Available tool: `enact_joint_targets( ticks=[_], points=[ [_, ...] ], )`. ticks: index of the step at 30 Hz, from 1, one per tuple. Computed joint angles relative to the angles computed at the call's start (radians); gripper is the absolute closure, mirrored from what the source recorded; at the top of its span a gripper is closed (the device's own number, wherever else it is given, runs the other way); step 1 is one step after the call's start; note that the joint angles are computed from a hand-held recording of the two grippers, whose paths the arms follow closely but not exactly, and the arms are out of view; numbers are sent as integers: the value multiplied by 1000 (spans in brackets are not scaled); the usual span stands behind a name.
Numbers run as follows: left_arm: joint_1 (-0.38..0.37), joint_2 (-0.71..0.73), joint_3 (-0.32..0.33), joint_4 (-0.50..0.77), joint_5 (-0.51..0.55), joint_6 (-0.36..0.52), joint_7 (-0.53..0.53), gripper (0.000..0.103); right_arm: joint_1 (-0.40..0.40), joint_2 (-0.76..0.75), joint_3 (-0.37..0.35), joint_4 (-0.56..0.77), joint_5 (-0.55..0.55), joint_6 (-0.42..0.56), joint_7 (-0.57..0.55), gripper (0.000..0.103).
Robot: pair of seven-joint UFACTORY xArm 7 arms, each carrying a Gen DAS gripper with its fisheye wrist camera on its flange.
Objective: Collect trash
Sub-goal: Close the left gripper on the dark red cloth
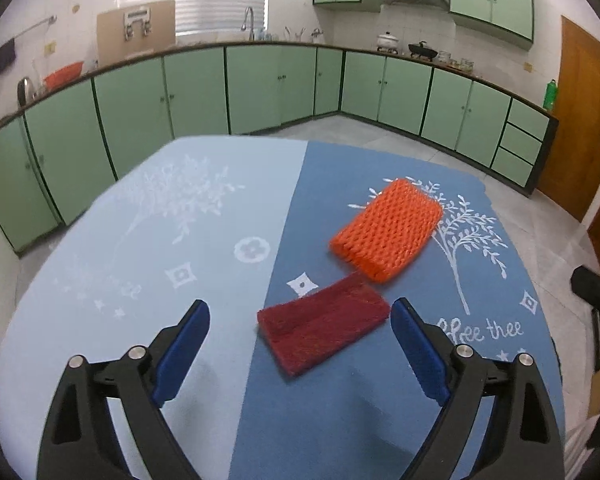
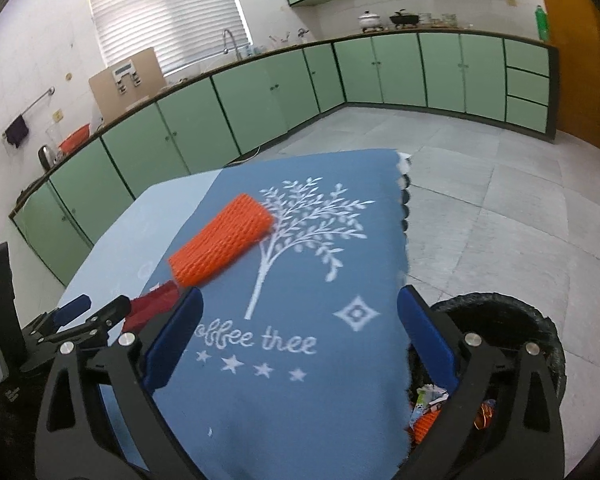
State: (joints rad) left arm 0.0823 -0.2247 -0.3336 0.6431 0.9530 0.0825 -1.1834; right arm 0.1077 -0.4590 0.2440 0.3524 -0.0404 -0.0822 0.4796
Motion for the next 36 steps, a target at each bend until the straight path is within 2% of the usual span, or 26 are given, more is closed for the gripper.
enact_joint_targets(
  ticks=[5, 11, 17, 25, 36],
  points=[
    [-16, 40, 9, 25, -32, -6, 12, 13, -22, 18, 23, 13, -15, 3, -5, 8],
    [-75, 88, 36, 75, 7, 51, -46, 13, -30, 39, 19, 23, -23, -4, -15, 8],
    [-160, 120, 89, 106, -9, 146, -75, 13, 38, 68, -64, 26, -11, -23, -56, 8],
    [-253, 172, 152, 149, -31, 229, -80, 12, 84, 89, -114, 23, 14, -54, -105, 8],
    [-302, 192, 186, 159, -136, 275, -15, 7, 143, 123, -169, 29, 41, -77, -140, 8]
  ],
)
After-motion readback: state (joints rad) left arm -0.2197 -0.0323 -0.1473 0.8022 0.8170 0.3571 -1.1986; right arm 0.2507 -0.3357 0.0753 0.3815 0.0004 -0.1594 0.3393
